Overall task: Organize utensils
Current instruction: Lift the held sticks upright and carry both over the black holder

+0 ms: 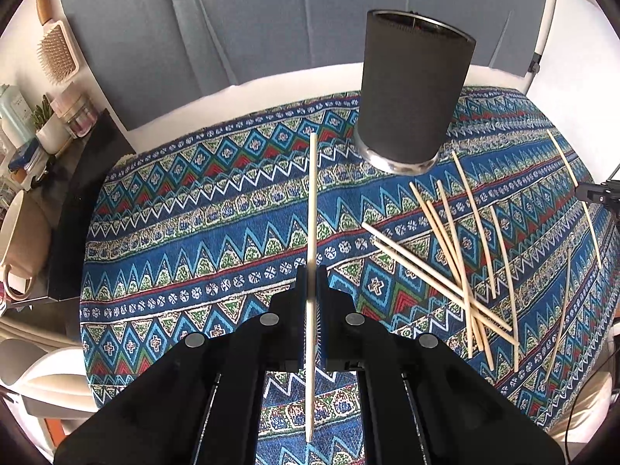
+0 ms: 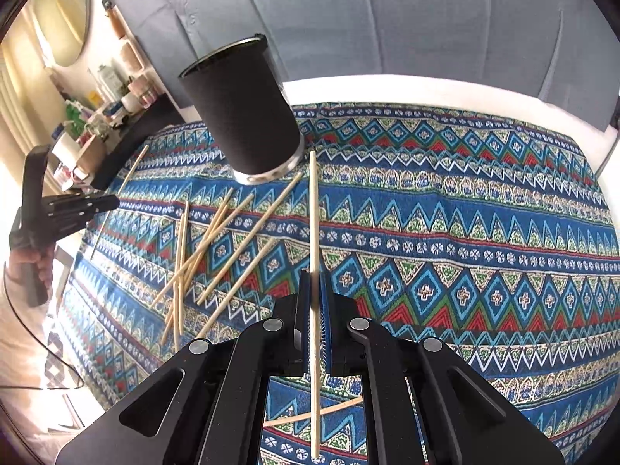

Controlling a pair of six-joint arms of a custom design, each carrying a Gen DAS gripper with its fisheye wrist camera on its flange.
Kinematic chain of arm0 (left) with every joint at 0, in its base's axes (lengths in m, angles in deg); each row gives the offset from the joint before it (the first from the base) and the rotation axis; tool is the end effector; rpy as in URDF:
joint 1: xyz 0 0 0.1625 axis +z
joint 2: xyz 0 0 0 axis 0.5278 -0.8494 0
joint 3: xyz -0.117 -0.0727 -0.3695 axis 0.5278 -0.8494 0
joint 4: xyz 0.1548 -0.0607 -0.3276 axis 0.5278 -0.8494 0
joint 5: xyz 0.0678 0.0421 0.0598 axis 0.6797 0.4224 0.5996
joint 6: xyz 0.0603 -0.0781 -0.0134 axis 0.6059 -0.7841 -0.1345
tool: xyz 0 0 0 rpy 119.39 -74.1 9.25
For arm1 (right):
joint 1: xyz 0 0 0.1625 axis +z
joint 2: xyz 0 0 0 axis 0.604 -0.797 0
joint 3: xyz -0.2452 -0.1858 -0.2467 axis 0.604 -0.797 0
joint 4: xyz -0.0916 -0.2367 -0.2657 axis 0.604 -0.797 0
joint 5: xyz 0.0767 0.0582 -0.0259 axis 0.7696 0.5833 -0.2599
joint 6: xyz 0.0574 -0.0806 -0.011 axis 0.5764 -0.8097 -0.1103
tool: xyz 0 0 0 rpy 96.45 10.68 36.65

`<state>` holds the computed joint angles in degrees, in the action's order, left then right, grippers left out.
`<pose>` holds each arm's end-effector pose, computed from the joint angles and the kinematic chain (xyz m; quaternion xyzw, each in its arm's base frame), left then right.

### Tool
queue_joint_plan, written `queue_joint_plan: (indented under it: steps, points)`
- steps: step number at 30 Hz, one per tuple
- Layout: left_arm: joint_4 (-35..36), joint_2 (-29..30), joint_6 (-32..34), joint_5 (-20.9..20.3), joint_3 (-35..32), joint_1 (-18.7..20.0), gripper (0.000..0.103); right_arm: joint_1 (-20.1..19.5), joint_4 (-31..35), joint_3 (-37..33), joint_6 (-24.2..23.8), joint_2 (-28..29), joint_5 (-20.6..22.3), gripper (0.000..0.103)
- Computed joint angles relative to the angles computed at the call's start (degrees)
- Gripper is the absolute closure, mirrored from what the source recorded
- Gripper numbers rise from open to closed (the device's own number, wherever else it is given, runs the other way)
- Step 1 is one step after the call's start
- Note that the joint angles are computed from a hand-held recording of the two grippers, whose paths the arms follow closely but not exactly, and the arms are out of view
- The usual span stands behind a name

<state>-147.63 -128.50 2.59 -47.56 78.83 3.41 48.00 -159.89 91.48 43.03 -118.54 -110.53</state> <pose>-0.2551 -0.4399 0.1215 0.1219 0.8801 -0.2450 0.3881 0.0656 -0.5190 0.3601 0.2929 -0.9295 0.1256 0.1855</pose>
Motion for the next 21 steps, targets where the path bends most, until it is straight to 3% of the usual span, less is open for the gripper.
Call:
queue_joint_plan:
  steps: [7,14,21]
  points:
    - [0.6,-1.9,-0.3,2.4,-1.8,-1.9,0.098,2.6,0.0,-2.4,-0.1,-0.4,3.2,0.098]
    - [0.4,-1.7,2.8,6.8,-4.2,-3.5,0.098,6.0,-2.5,-3.3,-0.8,-1.3,9.4,0.098]
    - [-11.8,0.1,12.5,8.8,-6.4,-3.8,0.098,8.4,-5.4,-5.6,-1.4,0.2,15.8,0.098]
